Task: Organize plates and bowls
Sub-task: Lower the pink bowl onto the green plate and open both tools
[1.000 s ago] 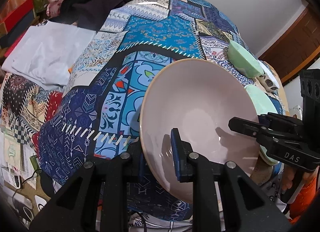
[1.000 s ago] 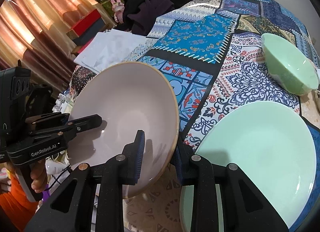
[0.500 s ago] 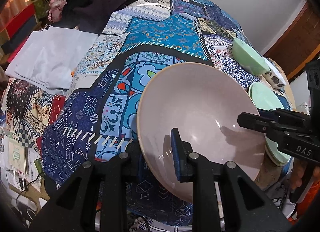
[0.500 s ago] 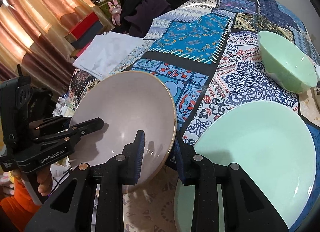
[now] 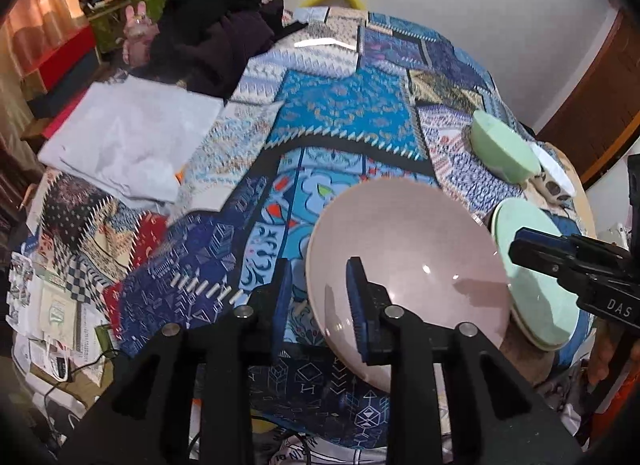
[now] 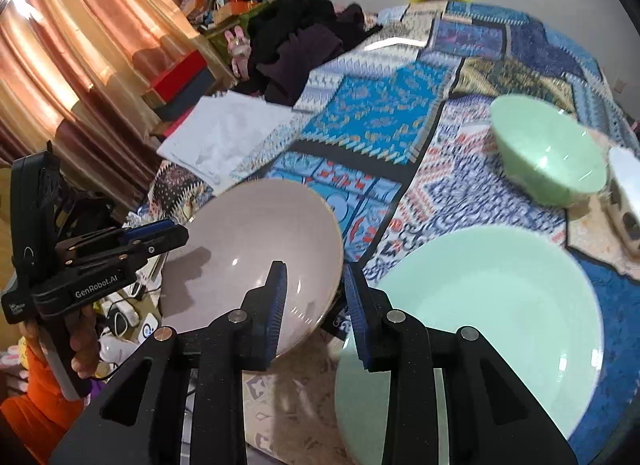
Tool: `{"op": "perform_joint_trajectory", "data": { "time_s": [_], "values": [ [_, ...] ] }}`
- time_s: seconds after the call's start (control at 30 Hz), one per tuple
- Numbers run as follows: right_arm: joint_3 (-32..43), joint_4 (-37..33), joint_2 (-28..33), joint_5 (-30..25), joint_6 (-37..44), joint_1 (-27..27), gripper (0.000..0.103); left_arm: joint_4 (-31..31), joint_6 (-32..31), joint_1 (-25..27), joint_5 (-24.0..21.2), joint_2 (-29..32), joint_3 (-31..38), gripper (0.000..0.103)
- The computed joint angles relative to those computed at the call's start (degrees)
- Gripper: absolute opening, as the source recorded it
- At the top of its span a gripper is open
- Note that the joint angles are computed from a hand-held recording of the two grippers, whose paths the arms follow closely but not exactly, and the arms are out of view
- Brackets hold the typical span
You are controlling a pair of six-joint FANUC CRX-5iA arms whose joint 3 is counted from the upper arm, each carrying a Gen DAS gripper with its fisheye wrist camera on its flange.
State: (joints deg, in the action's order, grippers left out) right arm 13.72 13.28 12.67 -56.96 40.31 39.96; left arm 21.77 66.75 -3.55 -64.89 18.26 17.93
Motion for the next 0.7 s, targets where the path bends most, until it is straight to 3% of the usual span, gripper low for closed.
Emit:
{"op": "perform_joint_trajectory", "data": {
  "time_s": [0.07, 0.37, 0.7],
  "values": [
    [-1.0, 1.6, -1.1, 0.5, -0.8, 0.2, 0.028, 0.3, -0.2, -0.3, 1.0, -0.6, 0.1, 0.044],
    [-7.4, 11.3, -7.1, 1.8, -6.8, -0.1, 0.036, 0.8, -1.6, -3.4, 3.2, -0.7, 4.1, 0.064],
    [-14.7, 19.8, -13.5, 2.1, -14.8, -3.8, 0.05, -0.6, 1.9, -9.4, -2.1, 8.6, 20.0, 0.079]
  ]
}}
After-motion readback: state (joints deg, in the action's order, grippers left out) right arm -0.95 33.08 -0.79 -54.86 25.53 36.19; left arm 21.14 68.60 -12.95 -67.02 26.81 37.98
